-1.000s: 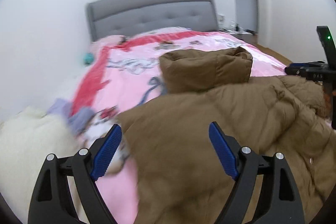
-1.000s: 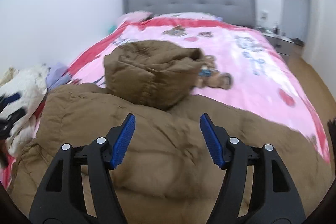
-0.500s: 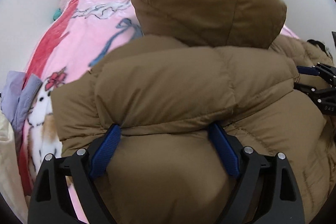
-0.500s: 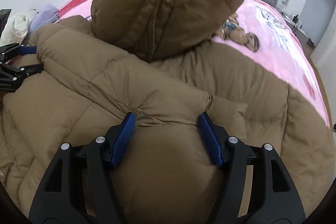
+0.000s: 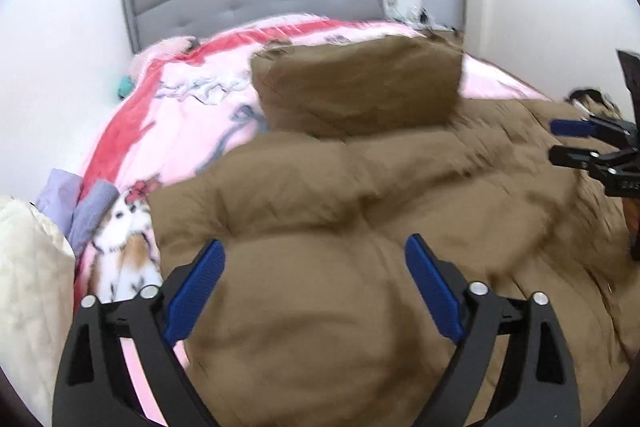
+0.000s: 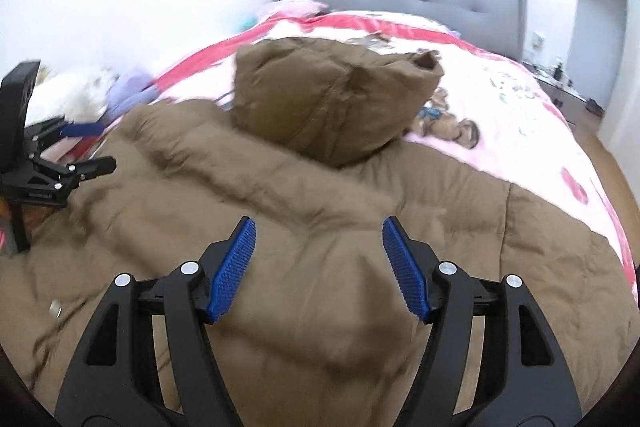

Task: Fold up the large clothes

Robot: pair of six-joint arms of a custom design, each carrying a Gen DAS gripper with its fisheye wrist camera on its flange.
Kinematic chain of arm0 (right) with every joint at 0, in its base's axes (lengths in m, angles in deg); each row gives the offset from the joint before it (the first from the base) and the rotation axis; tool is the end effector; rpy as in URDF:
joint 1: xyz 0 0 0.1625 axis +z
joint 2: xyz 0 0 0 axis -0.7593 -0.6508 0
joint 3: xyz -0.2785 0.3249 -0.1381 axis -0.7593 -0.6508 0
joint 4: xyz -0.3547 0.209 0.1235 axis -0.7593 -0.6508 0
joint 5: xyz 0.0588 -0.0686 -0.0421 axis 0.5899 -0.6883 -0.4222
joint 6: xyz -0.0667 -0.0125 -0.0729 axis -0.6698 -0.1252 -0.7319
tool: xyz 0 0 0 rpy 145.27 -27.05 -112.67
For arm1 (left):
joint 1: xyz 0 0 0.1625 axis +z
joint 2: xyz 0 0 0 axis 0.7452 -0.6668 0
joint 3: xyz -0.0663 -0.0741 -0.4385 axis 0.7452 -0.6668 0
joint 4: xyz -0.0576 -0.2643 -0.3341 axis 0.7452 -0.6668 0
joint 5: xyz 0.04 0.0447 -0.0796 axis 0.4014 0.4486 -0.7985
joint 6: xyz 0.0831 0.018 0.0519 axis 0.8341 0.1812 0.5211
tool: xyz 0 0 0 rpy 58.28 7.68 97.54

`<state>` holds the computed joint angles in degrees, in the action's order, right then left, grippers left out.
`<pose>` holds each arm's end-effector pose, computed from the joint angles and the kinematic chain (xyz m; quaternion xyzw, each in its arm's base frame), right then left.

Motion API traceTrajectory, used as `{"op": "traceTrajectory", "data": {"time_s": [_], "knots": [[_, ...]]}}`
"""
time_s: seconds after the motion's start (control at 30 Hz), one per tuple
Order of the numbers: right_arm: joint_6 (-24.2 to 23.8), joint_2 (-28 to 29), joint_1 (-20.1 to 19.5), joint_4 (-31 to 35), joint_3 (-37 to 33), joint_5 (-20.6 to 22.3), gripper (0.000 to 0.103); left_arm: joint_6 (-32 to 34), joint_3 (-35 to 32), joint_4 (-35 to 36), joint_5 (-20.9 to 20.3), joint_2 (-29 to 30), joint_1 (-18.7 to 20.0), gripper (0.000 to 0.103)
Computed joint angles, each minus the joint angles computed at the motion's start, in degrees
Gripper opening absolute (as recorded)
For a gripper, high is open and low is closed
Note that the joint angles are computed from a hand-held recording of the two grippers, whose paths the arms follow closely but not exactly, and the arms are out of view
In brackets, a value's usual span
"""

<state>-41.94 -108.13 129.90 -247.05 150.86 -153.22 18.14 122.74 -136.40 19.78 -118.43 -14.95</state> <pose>0.0317 -0.5199 0.4501 0.2950 -0.8571 0.3198 0.2758 -0.4313 -0.5330 0.0527 0.3312 0.8436 -0.2695 0.3256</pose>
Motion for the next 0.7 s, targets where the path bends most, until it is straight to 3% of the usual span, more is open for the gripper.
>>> {"op": "traceTrajectory", "data": {"time_s": [0.07,0.13,0.23,0.4,0.47,0.53,0.57,0.63,0.7], "knots": [[-0.8,1.6,0.6,-0.4,0.4,-5.3,0.062,-3.6,-1.0,7.5,-3.0,0.3,1.1,0.091],[-1.0,4.3,0.9,-0.4,0.1,-11.5,0.061,-6.2,-1.3,10.6,-4.5,0.8,1.9,0.091],[-1.3,5.9,0.3,-1.6,0.2,-13.2,0.062,-7.9,-2.1,11.3,-5.4,1.8,2.8,0.092],[-2.5,7.1,0.7,-4.3,0.6,-15.7,0.064,-9.3,-2.5,14.9,-0.3,3.2,1.0,0.093],[-3.1,4.1,0.5,-7.2,2.7,-12.9,0.065,-10.3,-1.8,16.3,3.0,2.8,-1.1,0.093],[-1.0,-1.9,-1.5,-11.0,5.7,-5.0,0.067,-7.3,1.2,9.8,6.9,2.1,-4.8,0.093],[2.1,-6.1,-3.4,-10.8,6.8,-0.2,0.074,-5.5,2.4,5.4,8.1,2.3,-6.2,0.093],[10.2,-14.4,-8.8,-4.0,6.5,7.0,0.079,-5.5,2.6,1.8,8.7,2.9,-8.9,0.093],[15.8,-19.6,-14.8,-0.5,5.4,10.3,0.081,-6.4,1.4,-0.8,7.6,4.4,-11.1,0.094]]}}
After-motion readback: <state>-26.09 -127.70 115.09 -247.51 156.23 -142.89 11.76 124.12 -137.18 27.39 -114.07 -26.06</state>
